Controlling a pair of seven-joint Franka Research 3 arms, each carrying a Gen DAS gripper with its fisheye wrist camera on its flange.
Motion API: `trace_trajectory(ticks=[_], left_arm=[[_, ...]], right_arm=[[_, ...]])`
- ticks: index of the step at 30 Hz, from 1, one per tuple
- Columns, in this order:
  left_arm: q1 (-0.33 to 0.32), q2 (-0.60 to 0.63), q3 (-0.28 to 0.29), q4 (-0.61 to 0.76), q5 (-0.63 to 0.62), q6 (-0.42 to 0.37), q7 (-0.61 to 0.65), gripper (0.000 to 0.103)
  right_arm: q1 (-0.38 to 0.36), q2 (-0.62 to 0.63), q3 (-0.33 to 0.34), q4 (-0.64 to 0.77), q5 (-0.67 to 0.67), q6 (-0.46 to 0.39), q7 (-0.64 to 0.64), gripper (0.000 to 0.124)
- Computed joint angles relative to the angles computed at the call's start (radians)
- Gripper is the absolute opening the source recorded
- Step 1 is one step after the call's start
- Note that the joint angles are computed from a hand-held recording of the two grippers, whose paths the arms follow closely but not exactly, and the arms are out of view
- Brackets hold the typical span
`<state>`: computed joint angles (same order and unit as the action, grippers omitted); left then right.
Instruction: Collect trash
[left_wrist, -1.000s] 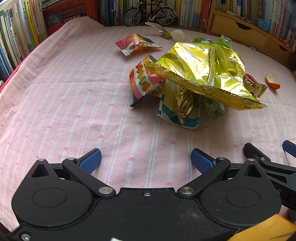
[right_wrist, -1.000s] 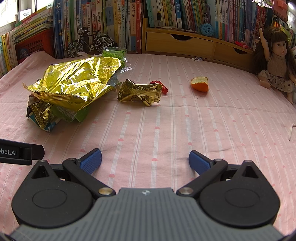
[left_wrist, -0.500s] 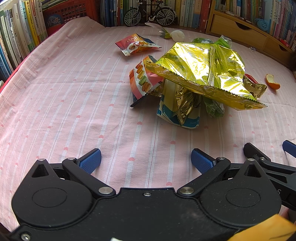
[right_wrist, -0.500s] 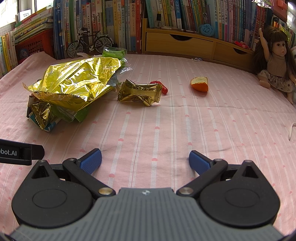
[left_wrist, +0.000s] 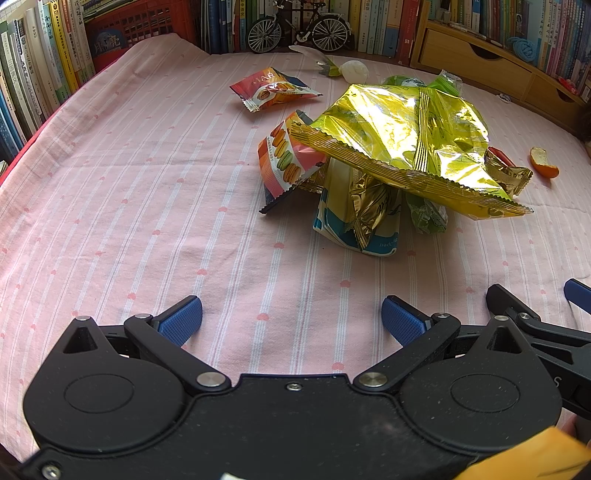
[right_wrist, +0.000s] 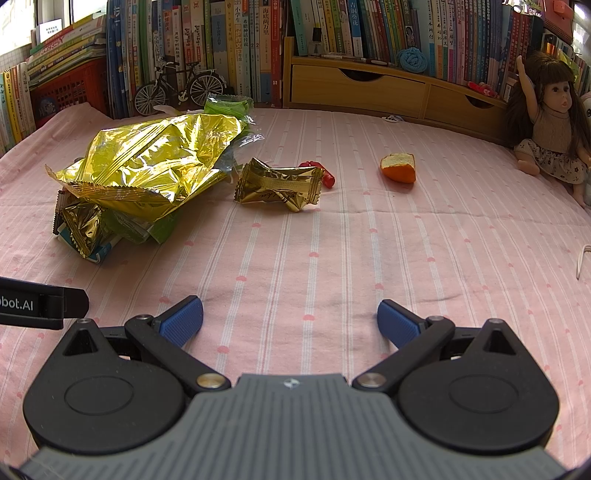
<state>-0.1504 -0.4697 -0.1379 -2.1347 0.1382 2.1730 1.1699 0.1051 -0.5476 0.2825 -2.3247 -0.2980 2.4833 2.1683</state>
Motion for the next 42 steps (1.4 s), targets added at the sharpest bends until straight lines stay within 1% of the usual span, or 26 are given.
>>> trace_trajectory(ticks=[9,16,24,29,30,33,34,36,37,39,42], left_arm=[[0.000,-0.001,0.000,-0.001,0.000,0.001,0.000,0.103],[0.003,-0.014,-0.002,-0.023,0.009,0.032,-0.011,0.103],[-0.002,-0.008,0.004,-0.005,-0.001,0.009,0.007,0.103],[-0.002,-0.022,0.006,-0.034,0.002,0.050,0.020,0.103],[-0.001,-0.020,0.005,-0.030,0.002,0.044,0.017,0.103],[0.005,-0.009,0.004,0.003,-0.013,-0.008,-0.009,0.103],[0.005,-0.011,0.011,0.015,-0.035,-0.027,-0.024,0.101],[-0.002,-0.022,0.037,0.026,-0.097,-0.035,-0.042,0.099],[-0.002,-0.031,0.046,0.030,-0.123,-0.032,-0.054,0.097],[0.004,-0.054,0.049,0.034,-0.145,0.000,-0.082,0.097],[0.015,-0.067,0.035,0.054,-0.125,0.063,-0.109,0.097]], right_arm=[[-0.002,0.002,-0.001,-0.002,-0.004,0.008,0.003,0.103],[-0.008,-0.007,0.005,-0.018,-0.009,0.028,0.016,0.103],[-0.007,-0.011,0.004,-0.019,-0.004,0.024,0.011,0.103],[-0.004,-0.008,0.000,-0.015,0.002,0.022,0.003,0.103],[0.000,-0.006,-0.004,-0.010,0.006,0.016,-0.007,0.103],[0.018,0.000,-0.022,0.013,0.030,-0.015,-0.044,0.103],[0.021,-0.004,-0.028,0.014,0.037,-0.011,-0.054,0.103],[0.027,-0.015,-0.042,0.018,0.049,0.003,-0.082,0.103],[0.030,-0.022,-0.050,0.022,0.056,0.010,-0.103,0.102],[0.031,-0.021,-0.066,0.040,0.076,0.012,-0.145,0.101],[0.031,-0.001,-0.102,0.078,0.125,0.002,-0.212,0.099]])
